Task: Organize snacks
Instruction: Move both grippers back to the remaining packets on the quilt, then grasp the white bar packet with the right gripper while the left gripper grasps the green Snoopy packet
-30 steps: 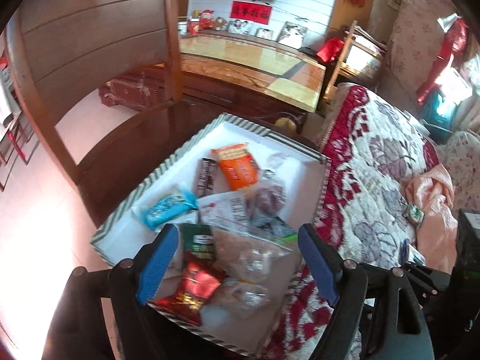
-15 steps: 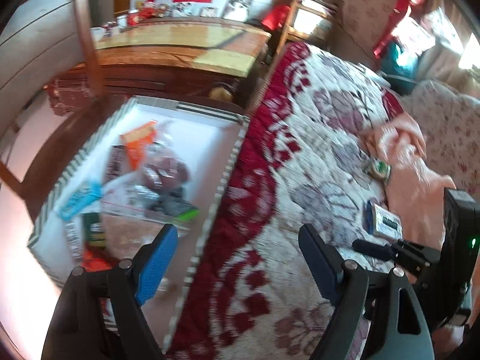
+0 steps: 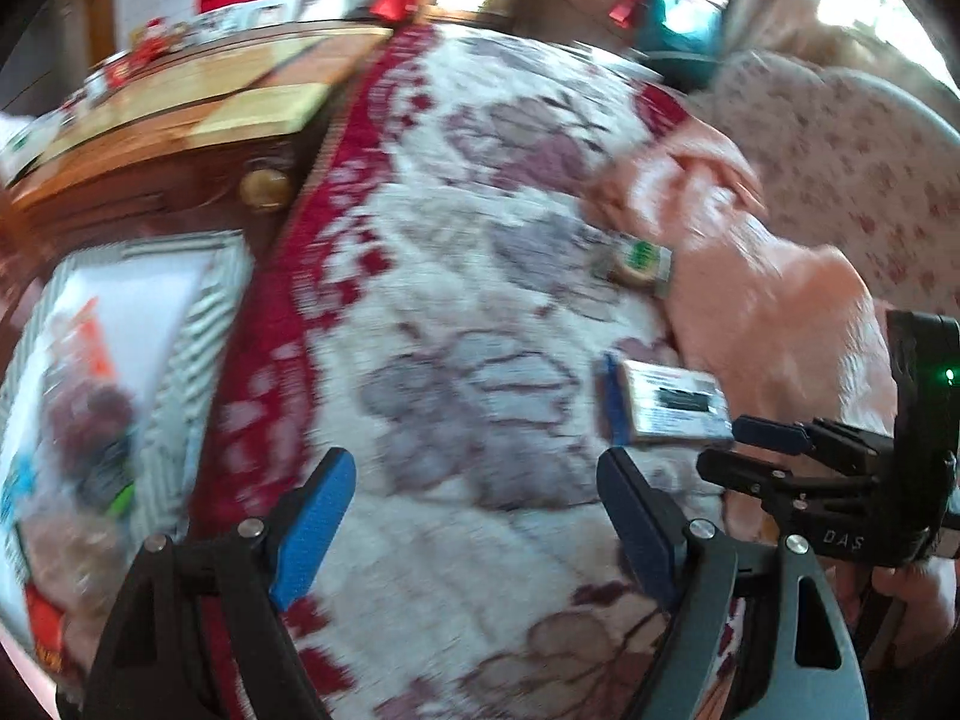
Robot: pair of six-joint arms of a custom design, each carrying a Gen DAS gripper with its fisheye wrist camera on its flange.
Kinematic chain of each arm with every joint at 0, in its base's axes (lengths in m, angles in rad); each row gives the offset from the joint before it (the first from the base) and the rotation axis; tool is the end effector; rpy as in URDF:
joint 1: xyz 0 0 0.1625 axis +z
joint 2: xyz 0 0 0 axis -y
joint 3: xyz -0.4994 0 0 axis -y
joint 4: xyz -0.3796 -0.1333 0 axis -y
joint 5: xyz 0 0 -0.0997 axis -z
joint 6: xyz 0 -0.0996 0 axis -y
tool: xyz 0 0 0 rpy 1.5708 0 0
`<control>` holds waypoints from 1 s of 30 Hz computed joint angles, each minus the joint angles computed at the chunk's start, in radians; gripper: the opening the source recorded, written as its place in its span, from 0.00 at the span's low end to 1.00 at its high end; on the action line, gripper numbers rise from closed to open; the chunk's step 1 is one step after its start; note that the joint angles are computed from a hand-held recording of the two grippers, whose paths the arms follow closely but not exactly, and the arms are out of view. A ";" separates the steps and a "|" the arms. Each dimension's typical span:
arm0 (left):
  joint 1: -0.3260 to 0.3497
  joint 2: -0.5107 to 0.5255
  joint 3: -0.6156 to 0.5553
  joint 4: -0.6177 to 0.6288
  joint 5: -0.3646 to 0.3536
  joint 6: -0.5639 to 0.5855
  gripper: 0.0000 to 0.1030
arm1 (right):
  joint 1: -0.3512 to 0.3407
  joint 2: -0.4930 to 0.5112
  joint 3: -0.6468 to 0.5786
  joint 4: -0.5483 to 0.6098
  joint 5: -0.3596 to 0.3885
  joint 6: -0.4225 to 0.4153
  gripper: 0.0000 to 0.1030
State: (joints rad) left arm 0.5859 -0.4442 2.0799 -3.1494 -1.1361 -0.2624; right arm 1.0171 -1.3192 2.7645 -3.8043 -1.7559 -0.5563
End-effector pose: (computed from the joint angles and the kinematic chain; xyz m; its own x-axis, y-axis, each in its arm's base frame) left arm -0.3370 -0.4339 -0.0976 -0.6808 0.5995 -0.4209 0.6785 0.7326 -0.0540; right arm -0.0660 -0.3255 0.2712 -0.8475 0.2165 0.4846 -0.0904 0.8409 -0.5336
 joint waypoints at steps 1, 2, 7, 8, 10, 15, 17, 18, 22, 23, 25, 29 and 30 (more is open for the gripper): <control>-0.003 0.012 -0.017 0.016 -0.010 0.013 0.82 | -0.009 -0.007 0.001 0.004 -0.010 0.001 0.60; -0.005 0.020 -0.029 0.028 -0.015 0.019 0.82 | -0.019 -0.010 0.004 0.001 -0.021 0.000 0.60; -0.008 0.043 -0.064 0.058 -0.042 0.016 0.82 | -0.088 -0.047 0.010 0.034 0.060 0.003 0.60; -0.006 0.043 -0.063 0.058 -0.045 0.013 0.82 | -0.072 -0.045 -0.002 0.052 0.044 -0.017 0.60; -0.002 0.039 -0.058 0.060 -0.045 0.006 0.82 | -0.007 -0.019 -0.033 0.068 -0.056 -0.074 0.60; 0.020 0.026 -0.048 0.065 -0.027 -0.018 0.82 | 0.125 0.062 -0.114 0.065 -0.297 -0.286 0.62; 0.030 0.023 -0.047 0.069 -0.020 -0.033 0.82 | 0.137 0.054 -0.151 0.151 -0.330 -0.365 0.71; 0.034 0.021 -0.048 0.073 -0.018 -0.039 0.82 | 0.139 0.048 -0.168 0.203 -0.345 -0.398 0.71; 0.044 0.027 -0.061 0.088 -0.015 -0.041 0.82 | 0.148 0.076 -0.212 0.259 -0.410 -0.508 0.71; 0.045 0.030 -0.065 0.093 -0.017 -0.039 0.82 | 0.147 0.078 -0.225 0.273 -0.413 -0.523 0.71; 0.048 0.036 -0.075 0.106 -0.022 -0.036 0.82 | 0.135 0.063 -0.259 0.347 -0.380 -0.516 0.72; 0.050 0.047 -0.094 0.125 -0.029 -0.032 0.82 | 0.100 0.040 -0.333 0.525 -0.315 -0.407 0.73; 0.051 0.049 -0.099 0.128 -0.030 -0.030 0.82 | 0.092 0.042 -0.333 0.521 -0.302 -0.386 0.73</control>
State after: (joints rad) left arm 0.6368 -0.3952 1.9805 -3.0209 -1.1662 -0.2926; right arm 1.1091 -1.2770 2.4311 -3.2828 -2.0580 -0.9424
